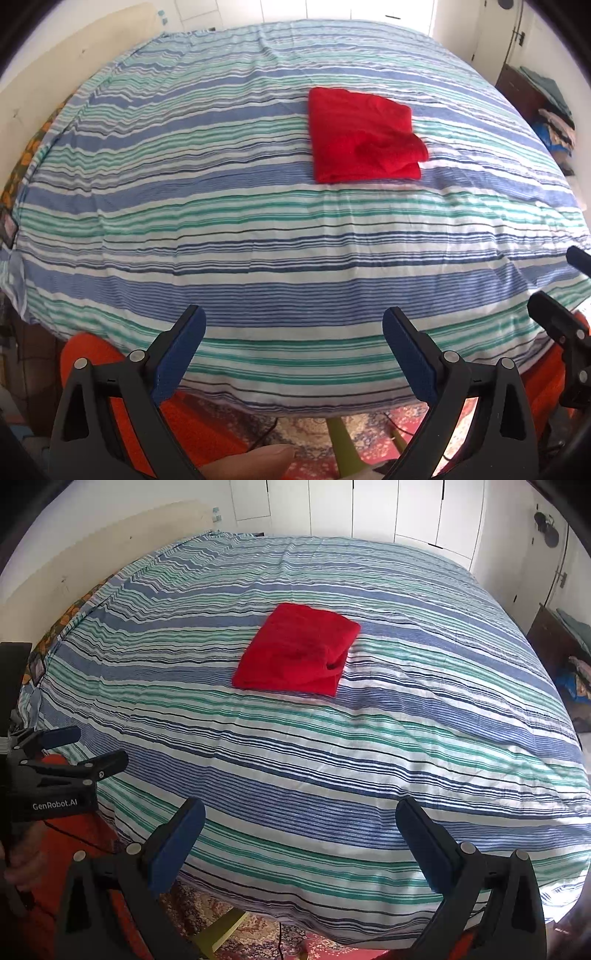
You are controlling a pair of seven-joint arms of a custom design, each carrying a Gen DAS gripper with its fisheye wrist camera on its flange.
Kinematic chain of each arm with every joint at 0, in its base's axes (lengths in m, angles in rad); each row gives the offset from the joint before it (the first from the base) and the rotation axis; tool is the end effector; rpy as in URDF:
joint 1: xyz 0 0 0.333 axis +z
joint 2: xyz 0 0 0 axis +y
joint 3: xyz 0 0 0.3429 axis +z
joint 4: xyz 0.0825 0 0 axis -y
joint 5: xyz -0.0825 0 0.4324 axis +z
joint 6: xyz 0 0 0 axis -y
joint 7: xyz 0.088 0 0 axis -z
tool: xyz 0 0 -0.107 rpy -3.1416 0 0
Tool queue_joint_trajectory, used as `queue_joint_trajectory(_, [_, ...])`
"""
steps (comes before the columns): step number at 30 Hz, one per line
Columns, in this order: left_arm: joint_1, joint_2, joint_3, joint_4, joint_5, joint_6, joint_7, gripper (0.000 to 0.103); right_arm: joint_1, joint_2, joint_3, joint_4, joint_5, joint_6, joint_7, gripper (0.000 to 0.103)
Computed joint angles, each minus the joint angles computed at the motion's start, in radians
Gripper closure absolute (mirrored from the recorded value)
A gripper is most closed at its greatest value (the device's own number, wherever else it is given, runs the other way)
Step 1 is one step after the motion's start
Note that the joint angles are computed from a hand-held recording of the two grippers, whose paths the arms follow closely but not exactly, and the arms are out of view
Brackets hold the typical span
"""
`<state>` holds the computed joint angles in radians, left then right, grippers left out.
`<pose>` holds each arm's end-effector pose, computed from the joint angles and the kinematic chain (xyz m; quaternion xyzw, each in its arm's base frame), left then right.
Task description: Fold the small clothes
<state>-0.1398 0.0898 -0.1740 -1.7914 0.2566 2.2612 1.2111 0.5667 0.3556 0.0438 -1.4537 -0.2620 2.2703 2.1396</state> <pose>0.6417 -0.1972 0.5485 -0.6637 0.7162 -0.1243 0.1761 0.6319 0.4276 0.5480 -0.7360 0.6284 -0.1515 0.2013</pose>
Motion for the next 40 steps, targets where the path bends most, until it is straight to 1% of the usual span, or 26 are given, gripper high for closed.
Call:
queue_joint_trajectory(5, [-0.007, -0.002, -0.002, 0.000, 0.032, -0.012, -0.008, 0.005, 0.015, 0.018, -0.004, 0.041, -0.026, -0.032, -0.004, 0.001])
queue_joint_trajectory(10, [-0.005, -0.005, -0.003, 0.002, 0.013, -0.017, 0.008, 0.006, 0.013, 0.019, -0.006, 0.045, -0.014, -0.053, 0.006, 0.001])
queue_joint_trajectory(18, [-0.009, -0.024, -0.006, -0.010, 0.007, -0.015, 0.026, 0.006, 0.021, 0.017, -0.004, 0.061, -0.032, -0.093, 0.012, 0.001])
queue_joint_trajectory(31, [-0.004, -0.045, -0.004, -0.036, -0.001, 0.008, 0.025, 0.006, 0.029, 0.021, 0.001, 0.068, -0.032, -0.105, 0.007, 0.001])
queue_joint_trajectory(40, [0.001, -0.052, -0.001, -0.043, 0.005, 0.017, -0.008, 0.006, 0.029, 0.024, 0.002, 0.065, -0.022, -0.096, 0.003, 0.001])
